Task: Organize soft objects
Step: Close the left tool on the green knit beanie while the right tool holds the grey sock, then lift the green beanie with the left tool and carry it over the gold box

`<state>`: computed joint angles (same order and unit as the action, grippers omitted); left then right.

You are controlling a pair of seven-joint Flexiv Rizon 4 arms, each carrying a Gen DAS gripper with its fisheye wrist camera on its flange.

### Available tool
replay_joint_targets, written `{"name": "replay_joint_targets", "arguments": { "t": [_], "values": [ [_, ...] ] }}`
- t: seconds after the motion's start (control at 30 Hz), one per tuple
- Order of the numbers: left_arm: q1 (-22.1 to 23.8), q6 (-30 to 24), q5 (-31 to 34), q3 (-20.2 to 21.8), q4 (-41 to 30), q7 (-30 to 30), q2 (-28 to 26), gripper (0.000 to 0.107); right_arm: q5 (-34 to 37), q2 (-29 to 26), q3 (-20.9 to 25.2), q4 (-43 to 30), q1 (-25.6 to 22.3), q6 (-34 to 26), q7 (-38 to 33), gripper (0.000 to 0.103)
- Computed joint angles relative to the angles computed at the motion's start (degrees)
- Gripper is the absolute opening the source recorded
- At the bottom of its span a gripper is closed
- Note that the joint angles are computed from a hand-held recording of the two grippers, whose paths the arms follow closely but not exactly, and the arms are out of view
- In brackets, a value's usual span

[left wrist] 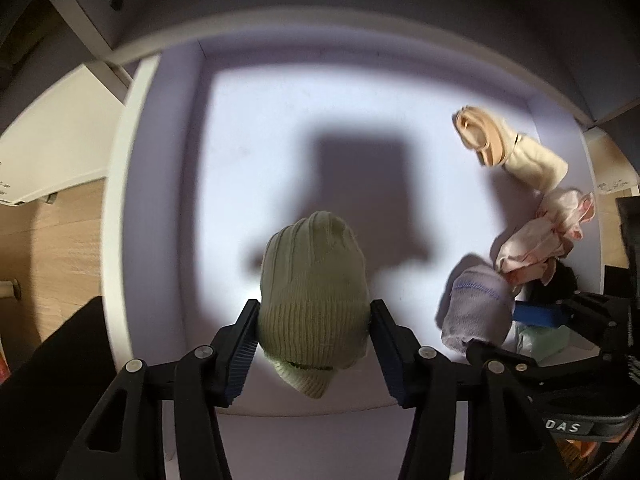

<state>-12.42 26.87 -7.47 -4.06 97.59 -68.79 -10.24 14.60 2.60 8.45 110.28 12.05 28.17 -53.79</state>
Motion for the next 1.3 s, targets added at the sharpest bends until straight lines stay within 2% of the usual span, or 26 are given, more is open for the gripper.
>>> {"name": "replay_joint_targets", "arguments": {
  "t": [0.3, 0.47, 0.67, 1.03, 1.3],
  "values": [
    [0.4, 1.3, -1.3, 0.5, 1.6, -0.2, 4.1, 0.055, -0.1, -0.1, -0.2, -0.2, -0.2, -0.7, -0.5, 0.064],
    [0.9, 3.7, -2.6, 0.7, 3.3, 0.3, 5.7, 0.055, -0.1, 0.2, -0.3, -0.3, -0.4, -1.1, -0.2, 0.064],
    [2.2, 3.8, -3.4, 1.2, 3.4, 2.4, 6.8, 0.054, 0.6, 0.8, -0.6, 0.2, -0.9, -1.1, 0.1, 0.064],
    [2.0, 7.8, -5.2, 1.1, 4.6, 4.7, 10.2, 0.054, 1.1, 1.1, -0.7, 0.5, -1.0, -0.9, 0.2, 0.063],
    [2.0, 8.2, -9.7, 1.5, 4.3, 7.9, 12.5, 0.054, 1.3, 1.1, -0.8, 0.3, -1.1, -1.0, 0.3, 0.063]
  ]
}}
